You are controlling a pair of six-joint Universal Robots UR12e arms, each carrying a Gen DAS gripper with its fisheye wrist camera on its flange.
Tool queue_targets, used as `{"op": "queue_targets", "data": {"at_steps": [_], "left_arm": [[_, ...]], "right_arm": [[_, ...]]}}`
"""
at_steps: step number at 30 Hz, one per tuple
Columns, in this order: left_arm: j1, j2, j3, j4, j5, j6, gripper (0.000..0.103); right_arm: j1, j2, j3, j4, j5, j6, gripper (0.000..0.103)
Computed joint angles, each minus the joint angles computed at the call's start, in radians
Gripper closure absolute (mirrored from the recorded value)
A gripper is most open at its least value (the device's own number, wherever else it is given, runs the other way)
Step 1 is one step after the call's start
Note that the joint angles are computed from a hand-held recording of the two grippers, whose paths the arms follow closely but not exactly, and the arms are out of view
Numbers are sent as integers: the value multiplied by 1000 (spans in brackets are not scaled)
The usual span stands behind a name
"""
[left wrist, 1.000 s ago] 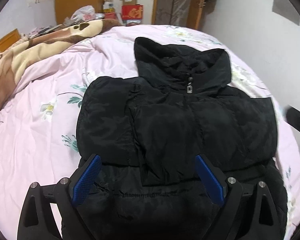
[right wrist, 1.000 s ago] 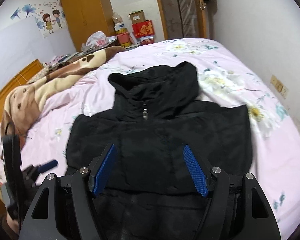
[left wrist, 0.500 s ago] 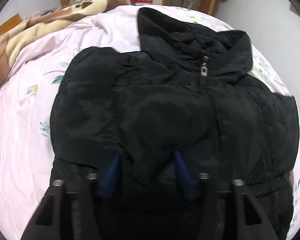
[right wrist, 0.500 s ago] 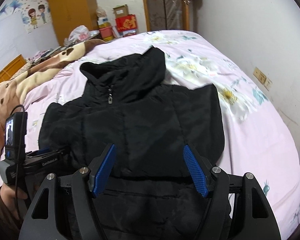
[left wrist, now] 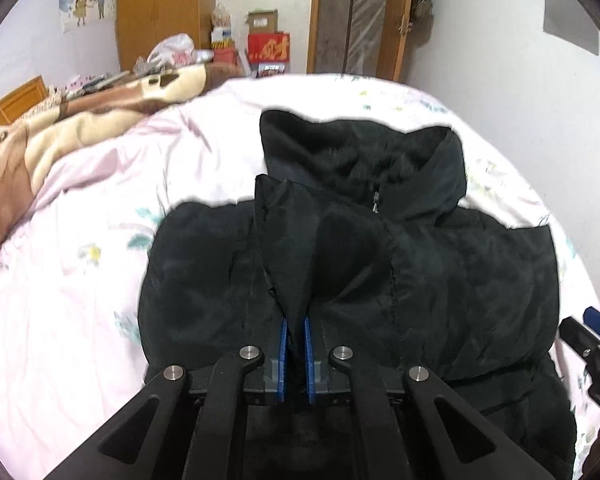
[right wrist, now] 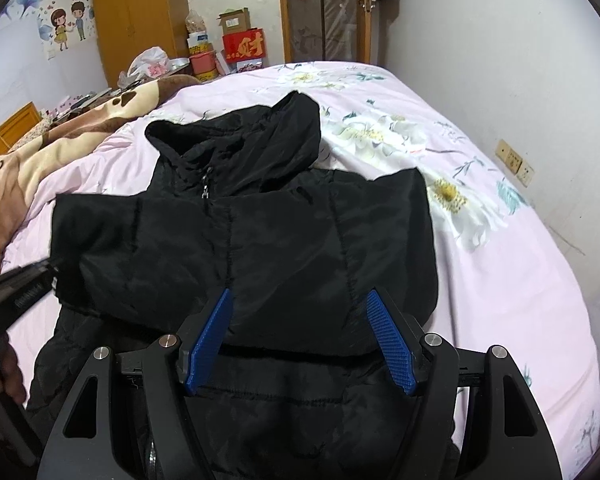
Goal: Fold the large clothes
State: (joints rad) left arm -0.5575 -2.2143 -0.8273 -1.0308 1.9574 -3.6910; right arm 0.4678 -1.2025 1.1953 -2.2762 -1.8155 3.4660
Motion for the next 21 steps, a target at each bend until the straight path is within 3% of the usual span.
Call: {"op": "queue_targets", "data": {"at_steps": [4, 9, 17, 21], "left_arm": [[2, 5, 5, 53, 50, 39, 96], [23, 36, -47, 61, 59, -15, 96], [43, 48, -109, -19, 28, -80, 96], [46, 33, -107, -63, 17, -97, 90]], "right_arm": [[3, 10, -21, -4, -25, -7, 33], [8, 31, -51, -2, -36, -15, 33], [11, 64, -77, 16, -48, -35, 33], [2, 77, -82, 45, -84, -29, 33]]}}
